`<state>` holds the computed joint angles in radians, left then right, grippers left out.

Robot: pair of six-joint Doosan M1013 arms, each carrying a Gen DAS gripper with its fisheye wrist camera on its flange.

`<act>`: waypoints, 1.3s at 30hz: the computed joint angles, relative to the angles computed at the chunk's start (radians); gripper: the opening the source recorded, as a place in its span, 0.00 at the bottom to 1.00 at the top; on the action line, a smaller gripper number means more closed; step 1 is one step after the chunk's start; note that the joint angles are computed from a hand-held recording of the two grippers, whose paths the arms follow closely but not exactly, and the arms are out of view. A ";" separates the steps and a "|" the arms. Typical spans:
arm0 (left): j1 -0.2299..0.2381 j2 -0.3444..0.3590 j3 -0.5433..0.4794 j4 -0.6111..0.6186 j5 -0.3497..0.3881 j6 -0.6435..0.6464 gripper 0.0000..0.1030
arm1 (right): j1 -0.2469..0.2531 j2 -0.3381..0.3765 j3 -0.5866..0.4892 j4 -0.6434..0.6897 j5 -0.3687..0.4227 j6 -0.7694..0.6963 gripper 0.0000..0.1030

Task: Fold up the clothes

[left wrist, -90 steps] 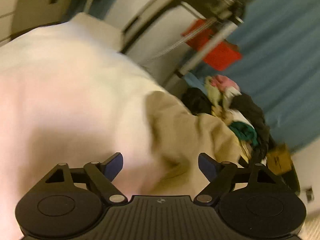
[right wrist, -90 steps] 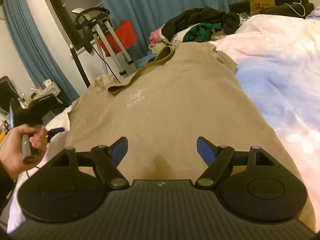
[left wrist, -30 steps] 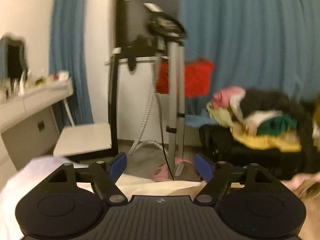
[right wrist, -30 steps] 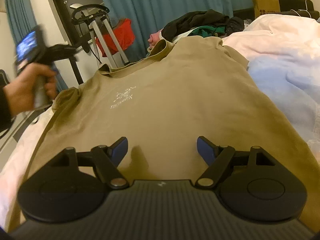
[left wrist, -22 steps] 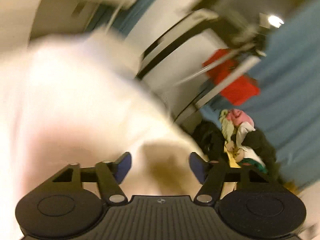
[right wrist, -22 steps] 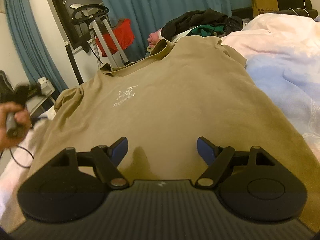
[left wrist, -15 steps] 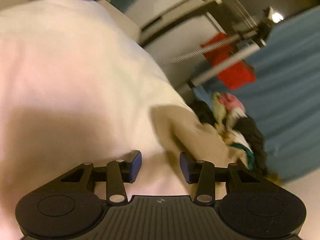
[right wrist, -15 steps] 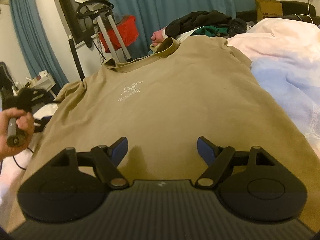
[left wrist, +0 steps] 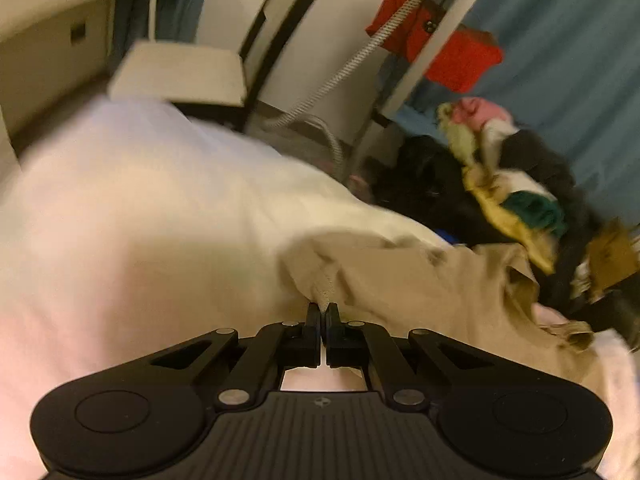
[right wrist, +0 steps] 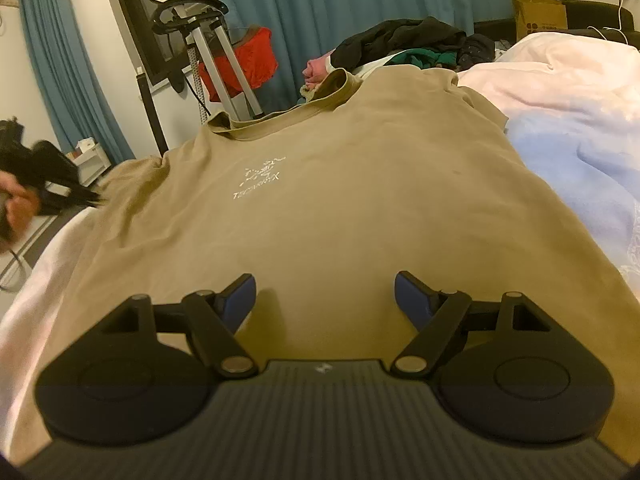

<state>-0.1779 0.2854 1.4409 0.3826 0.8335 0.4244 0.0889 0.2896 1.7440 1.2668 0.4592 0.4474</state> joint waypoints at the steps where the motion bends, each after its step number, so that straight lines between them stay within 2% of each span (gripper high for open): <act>1: 0.008 -0.002 -0.017 0.008 0.028 0.037 0.02 | 0.000 0.000 0.000 -0.001 -0.001 0.001 0.76; 3: 0.015 0.000 -0.046 0.031 0.086 0.129 0.02 | 0.000 -0.001 0.001 -0.003 -0.004 0.001 0.76; 5: 0.013 0.037 -0.097 0.041 0.170 0.218 0.02 | 0.001 -0.001 0.001 -0.005 -0.007 0.001 0.75; 7: 0.006 0.045 -0.087 0.040 0.178 0.241 0.02 | 0.002 -0.001 0.001 -0.005 -0.010 -0.002 0.76; 8: 0.002 0.040 -0.062 0.050 0.148 0.221 0.02 | 0.003 0.000 0.001 -0.005 -0.012 -0.004 0.76; 10: -0.007 0.028 -0.009 0.078 0.086 0.165 0.10 | 0.003 0.000 0.002 -0.006 -0.014 -0.006 0.76; 12: -0.004 0.019 0.036 0.091 0.022 0.068 0.28 | 0.004 -0.001 0.003 -0.007 -0.015 -0.008 0.76; 13: 0.002 0.013 0.058 0.087 -0.023 0.021 0.33 | 0.003 -0.002 0.004 -0.005 -0.014 -0.009 0.76; 15: 0.018 -0.016 0.115 0.100 -0.147 -0.082 0.53 | 0.002 -0.002 0.004 -0.005 -0.012 -0.008 0.76; 17: 0.032 -0.037 0.159 0.149 -0.253 -0.177 0.61 | 0.002 -0.002 0.005 -0.005 -0.010 -0.003 0.76; 19: 0.038 -0.036 0.167 0.222 -0.286 -0.236 0.64 | 0.002 -0.001 0.003 -0.007 -0.009 0.000 0.76; 20: 0.047 -0.031 0.165 0.207 -0.311 -0.225 0.65 | 0.002 0.000 0.003 -0.007 -0.008 0.001 0.76; 23: 0.072 -0.012 0.153 0.131 -0.377 -0.163 0.61 | 0.001 0.003 0.000 -0.015 -0.005 0.009 0.77; 25: 0.071 0.014 0.124 0.112 -0.387 -0.114 0.53 | 0.002 0.005 -0.002 -0.021 -0.006 0.015 0.77; 27: 0.062 0.030 0.104 0.067 -0.388 -0.041 0.29 | 0.004 0.005 -0.004 -0.029 -0.009 0.021 0.77; 28: 0.058 0.039 0.092 0.024 -0.384 0.008 0.23 | 0.005 0.005 -0.004 -0.032 -0.011 0.023 0.77; 29: 0.047 0.045 0.084 0.033 -0.371 0.023 0.14 | 0.006 0.005 -0.003 -0.033 -0.012 0.022 0.77; 30: 0.031 0.050 0.079 0.080 -0.356 0.003 0.10 | 0.006 0.004 -0.003 -0.034 -0.014 0.021 0.77; 32: -0.009 0.059 0.062 0.285 -0.263 -0.106 0.07 | 0.006 0.003 -0.002 -0.032 -0.015 0.017 0.77; 36: -0.081 0.069 0.036 0.603 0.001 -0.335 0.05 | 0.005 -0.001 0.004 -0.022 -0.017 0.002 0.76; 39: -0.101 0.079 0.033 0.602 0.064 -0.340 0.05 | 0.006 -0.003 0.007 -0.013 -0.021 -0.017 0.76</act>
<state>-0.2793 0.3641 1.4740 0.9847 0.8975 0.0847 0.0946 0.2862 1.7507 1.2538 0.4381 0.4302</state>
